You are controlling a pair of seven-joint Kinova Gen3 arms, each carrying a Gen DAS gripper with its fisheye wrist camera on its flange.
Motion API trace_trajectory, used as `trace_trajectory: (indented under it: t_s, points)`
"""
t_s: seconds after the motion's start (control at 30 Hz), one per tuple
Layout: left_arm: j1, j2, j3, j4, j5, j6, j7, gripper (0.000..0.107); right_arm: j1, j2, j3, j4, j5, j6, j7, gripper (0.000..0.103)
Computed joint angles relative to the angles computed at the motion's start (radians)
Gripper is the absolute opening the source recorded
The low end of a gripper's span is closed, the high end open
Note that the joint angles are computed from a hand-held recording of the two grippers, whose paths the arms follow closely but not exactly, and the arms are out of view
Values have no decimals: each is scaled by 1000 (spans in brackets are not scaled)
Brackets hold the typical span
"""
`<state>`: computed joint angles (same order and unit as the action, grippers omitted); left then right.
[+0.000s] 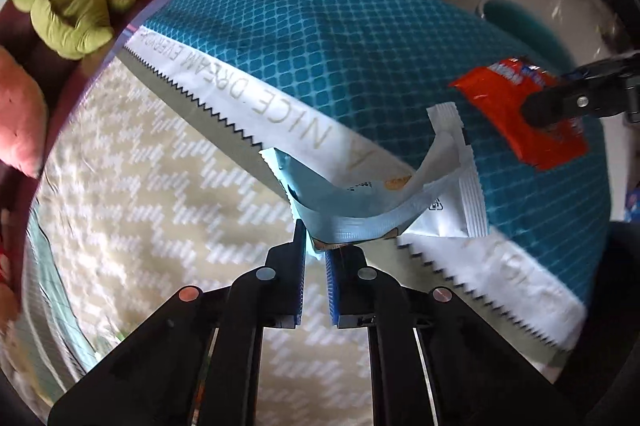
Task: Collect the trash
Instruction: 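Carry wrapper and snack pack over the bucket and open both tools to drop them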
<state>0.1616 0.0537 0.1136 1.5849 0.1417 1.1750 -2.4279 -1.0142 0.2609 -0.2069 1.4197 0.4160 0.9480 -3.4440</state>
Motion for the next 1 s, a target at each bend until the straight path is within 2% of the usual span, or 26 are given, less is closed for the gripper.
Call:
trace_trajectory:
  t_s: [0.2,0.43,0.67,1.0]
  points:
    - [-3,-38,-7,3,22,27,110,10,-12,-44,-3,49,50,-1,-65,42]
    - [29,-82,16,-8,54,34,220,10,-15,-131,-52,145,155,28,-221,42]
    - [108,-79,67,-23,68,25,349,10,-5,-232,-156,224,257,167,-405,42]
    - [269,-10,150,-78,47,14,538,10,58,-386,-353,368,265,346,-648,42]
